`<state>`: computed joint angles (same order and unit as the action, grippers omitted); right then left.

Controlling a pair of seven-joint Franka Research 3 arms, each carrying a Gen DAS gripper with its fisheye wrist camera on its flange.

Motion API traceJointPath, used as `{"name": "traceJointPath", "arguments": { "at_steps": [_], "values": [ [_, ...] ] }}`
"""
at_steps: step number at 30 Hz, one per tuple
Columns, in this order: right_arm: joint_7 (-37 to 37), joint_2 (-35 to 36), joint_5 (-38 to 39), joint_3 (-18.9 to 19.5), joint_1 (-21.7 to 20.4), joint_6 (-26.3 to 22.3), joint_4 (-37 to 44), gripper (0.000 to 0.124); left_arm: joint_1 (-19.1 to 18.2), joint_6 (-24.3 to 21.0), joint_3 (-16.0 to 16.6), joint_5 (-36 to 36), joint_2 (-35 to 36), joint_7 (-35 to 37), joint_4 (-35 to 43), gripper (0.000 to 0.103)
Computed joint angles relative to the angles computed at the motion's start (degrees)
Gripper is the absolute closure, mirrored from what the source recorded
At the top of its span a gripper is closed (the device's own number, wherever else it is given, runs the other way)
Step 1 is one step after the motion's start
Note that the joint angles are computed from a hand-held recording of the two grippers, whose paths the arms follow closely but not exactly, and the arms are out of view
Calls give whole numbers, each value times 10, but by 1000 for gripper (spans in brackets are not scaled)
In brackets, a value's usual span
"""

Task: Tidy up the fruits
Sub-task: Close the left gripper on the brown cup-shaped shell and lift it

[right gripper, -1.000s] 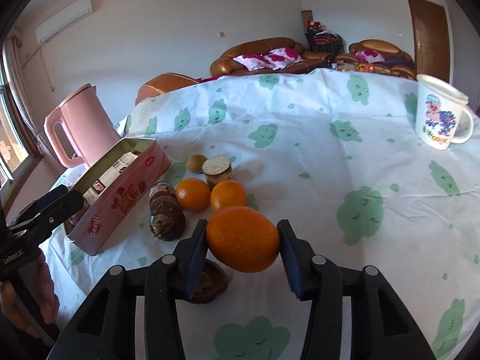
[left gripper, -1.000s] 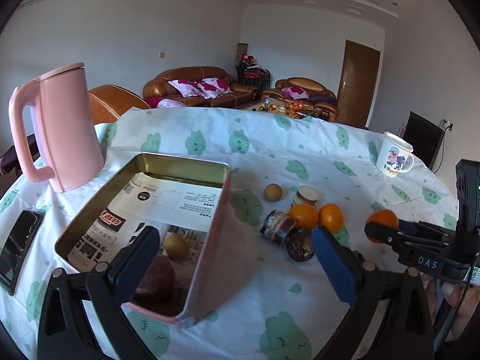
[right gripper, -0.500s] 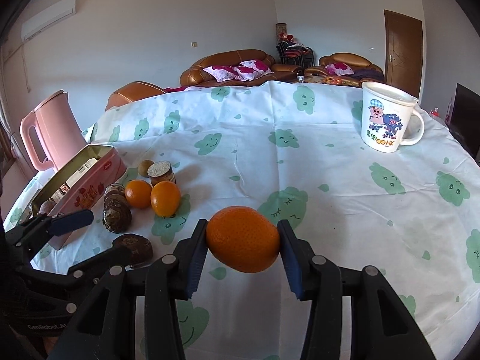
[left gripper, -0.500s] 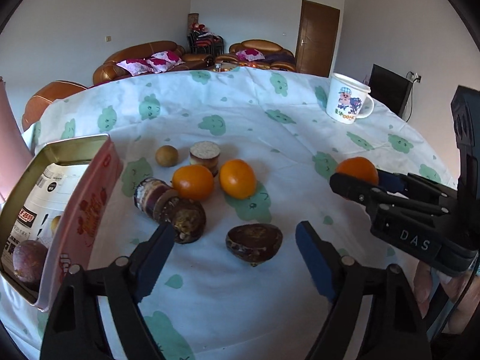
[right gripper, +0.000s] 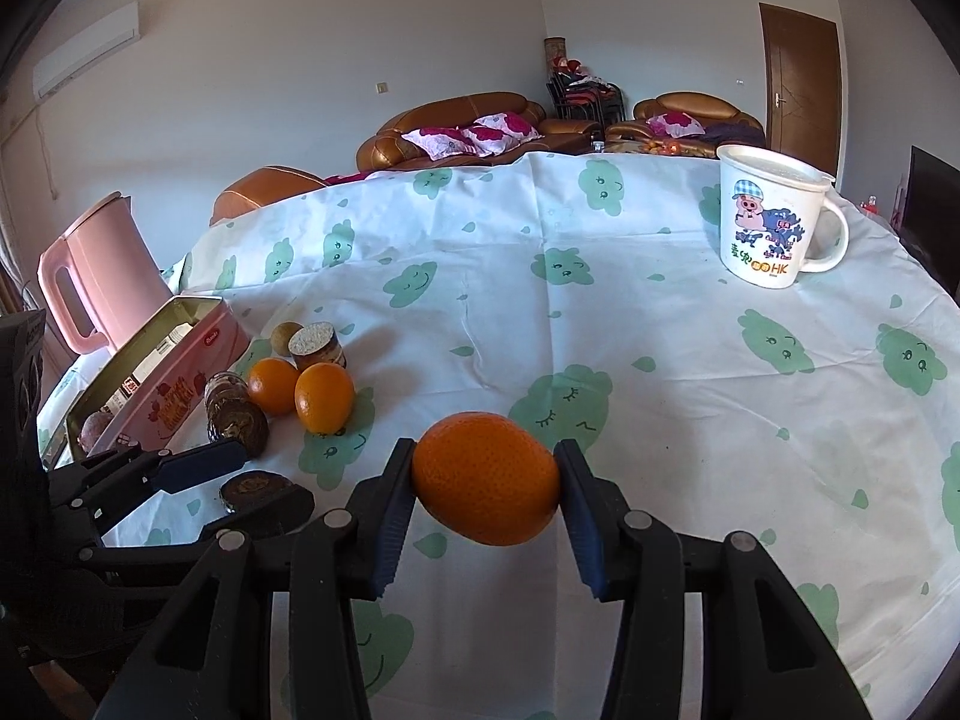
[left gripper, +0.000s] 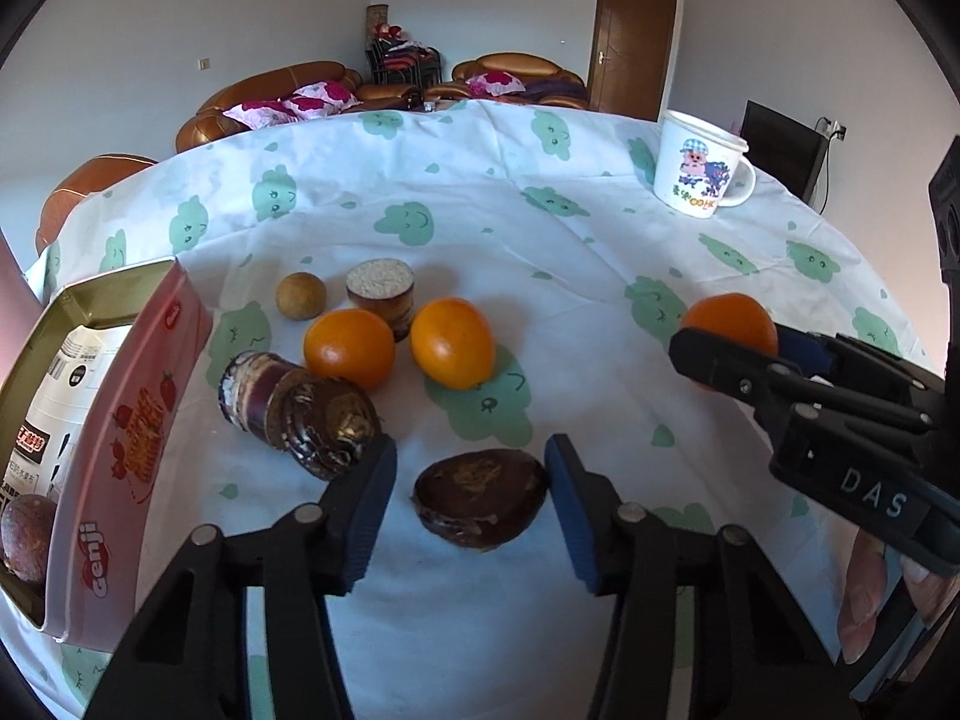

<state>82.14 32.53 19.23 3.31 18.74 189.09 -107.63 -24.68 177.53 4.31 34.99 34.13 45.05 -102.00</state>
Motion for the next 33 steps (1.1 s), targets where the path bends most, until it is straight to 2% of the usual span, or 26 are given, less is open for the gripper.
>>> {"name": "traceJointPath", "arguments": {
  "at_steps": [2,3,5,6,8,10,12,16,20,22,25,29,33],
  "values": [
    [0,1,0,-6,5,-3,2,76,-8,0,8,4,-3,-5,-4,55],
    [0,1,1,-12,11,-6,4,76,-3,0,2,3,-3,-1,-4,55],
    [1,3,1,-23,20,-14,7,76,40,-28,-53,-21,6,41,9,56],
    [1,3,0,-20,18,-14,7,76,47,-33,-61,-28,8,48,13,56],
    [0,2,0,-9,8,-8,5,76,44,-20,-57,-30,6,51,7,57],
    [-2,2,-1,-1,0,-4,3,76,18,3,-23,-22,0,29,-3,57],
    [-6,1,-4,15,-14,5,-1,76,-22,47,31,-11,-6,-6,-20,57],
    [-12,-1,-12,40,-35,21,-8,76,-141,112,172,-29,-5,-49,-46,57],
    [-14,-3,-25,70,-62,47,-20,76,-285,179,330,-103,24,-45,-75,57],
    [-13,-4,-35,81,-72,58,-25,76,-330,194,377,-143,39,-32,-83,57],
    [-9,-6,-50,90,-80,86,-37,76,-355,205,403,-185,51,-14,-91,57],
    [-1,-10,-62,82,-73,109,-46,76,-355,211,400,-219,52,9,-95,57],
    [9,-12,-75,81,-73,128,-54,76,-383,217,424,-266,65,40,-101,57]
  ]
}}
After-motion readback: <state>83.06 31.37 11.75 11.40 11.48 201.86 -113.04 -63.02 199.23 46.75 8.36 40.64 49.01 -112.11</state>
